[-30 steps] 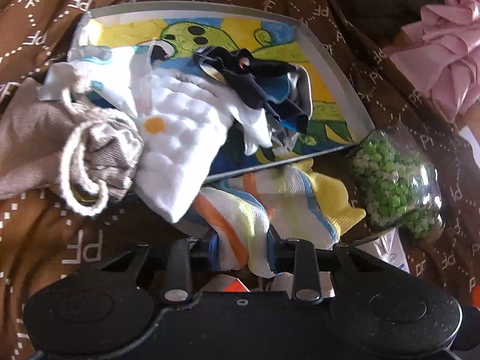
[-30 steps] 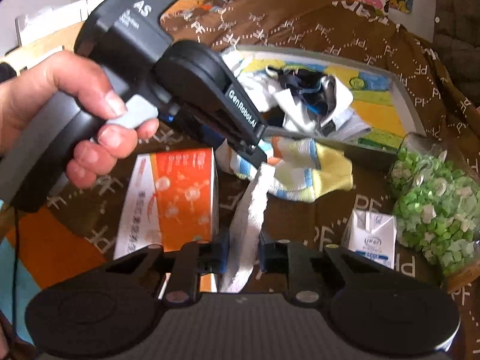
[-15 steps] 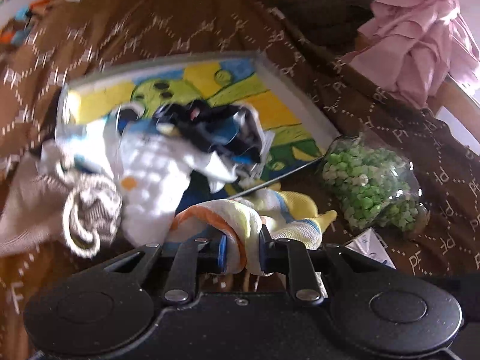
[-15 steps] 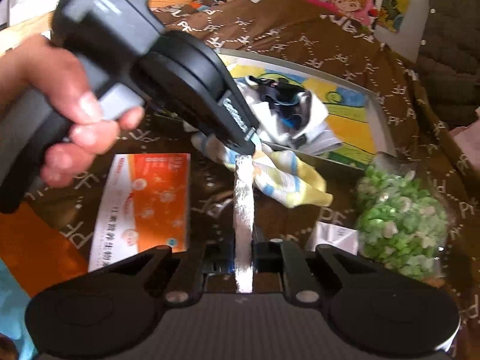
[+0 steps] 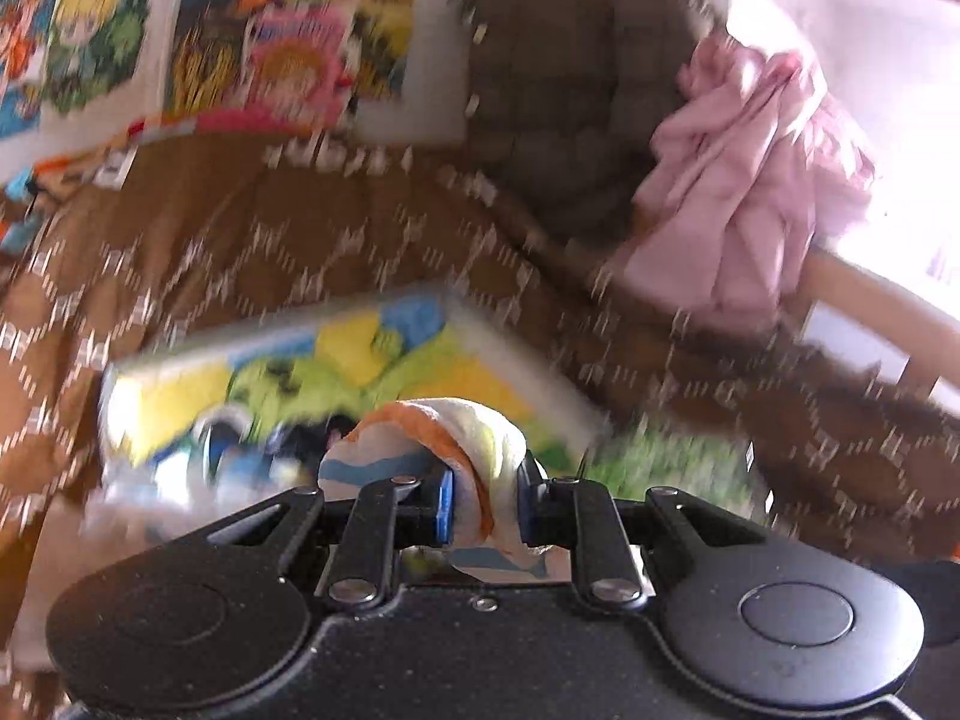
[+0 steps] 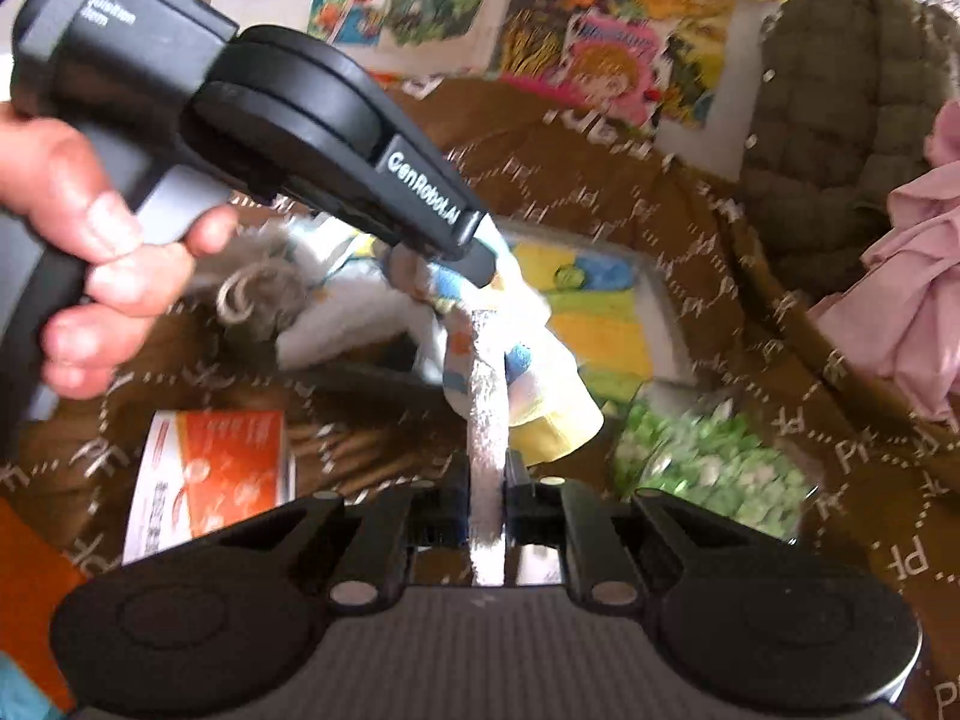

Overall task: Organize soft objects
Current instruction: 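Carry the striped sock and white strip into the painted tray and open both grippers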

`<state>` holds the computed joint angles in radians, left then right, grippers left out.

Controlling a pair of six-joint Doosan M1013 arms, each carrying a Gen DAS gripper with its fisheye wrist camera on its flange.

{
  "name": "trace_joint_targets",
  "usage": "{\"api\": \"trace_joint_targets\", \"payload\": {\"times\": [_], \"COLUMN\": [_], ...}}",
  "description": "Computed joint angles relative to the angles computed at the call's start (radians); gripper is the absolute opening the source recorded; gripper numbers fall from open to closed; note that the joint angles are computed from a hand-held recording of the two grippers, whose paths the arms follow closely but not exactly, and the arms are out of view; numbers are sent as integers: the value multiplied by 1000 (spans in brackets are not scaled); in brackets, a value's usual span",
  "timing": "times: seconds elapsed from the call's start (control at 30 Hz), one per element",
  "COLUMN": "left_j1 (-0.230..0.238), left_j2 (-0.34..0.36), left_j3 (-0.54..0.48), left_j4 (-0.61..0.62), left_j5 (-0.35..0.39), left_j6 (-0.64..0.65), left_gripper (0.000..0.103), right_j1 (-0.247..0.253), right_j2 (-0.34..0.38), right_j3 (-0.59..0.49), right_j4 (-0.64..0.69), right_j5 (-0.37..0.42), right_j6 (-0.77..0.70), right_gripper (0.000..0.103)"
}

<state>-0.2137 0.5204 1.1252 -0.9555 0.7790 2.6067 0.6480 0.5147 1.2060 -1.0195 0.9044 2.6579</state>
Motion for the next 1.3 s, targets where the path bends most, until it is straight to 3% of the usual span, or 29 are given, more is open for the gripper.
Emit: {"api": "trace_joint_targets", "payload": {"times": [0.1, 0.23, 0.37, 0.53, 0.73, 0.97, 1.3], "left_j1": [1, 10, 21, 35, 42, 35, 28], "left_j2": [17, 49, 88, 144, 184, 210, 207], "left_j3": [-16, -53, -104, -184, -227, -263, -258], "left_j4": [-112, -205, -218, -101, -29, 71, 82], "left_j5": [-24, -50, -102, -111, -68, -9, 16], "left_j6": [72, 77, -2, -211, -322, -437, -423], "left_gripper": [21, 21, 21, 21, 21, 22, 25], "right_j1": [-1, -16, -54, -108, -148, -164, -167], "right_j2": [-1, 4, 35, 110, 208, 249, 261], "right_j3": [4, -11, -68, -214, -401, -463, -477], "right_j4": [-65, -144, -197, -49, 162, 257, 301], "right_j5": [19, 33, 12, 1, 137, 226, 248], "right_j6": [63, 121, 127, -14, -234, -231, -207], "right_gripper": [11, 11, 11, 12, 12, 12, 14]}}
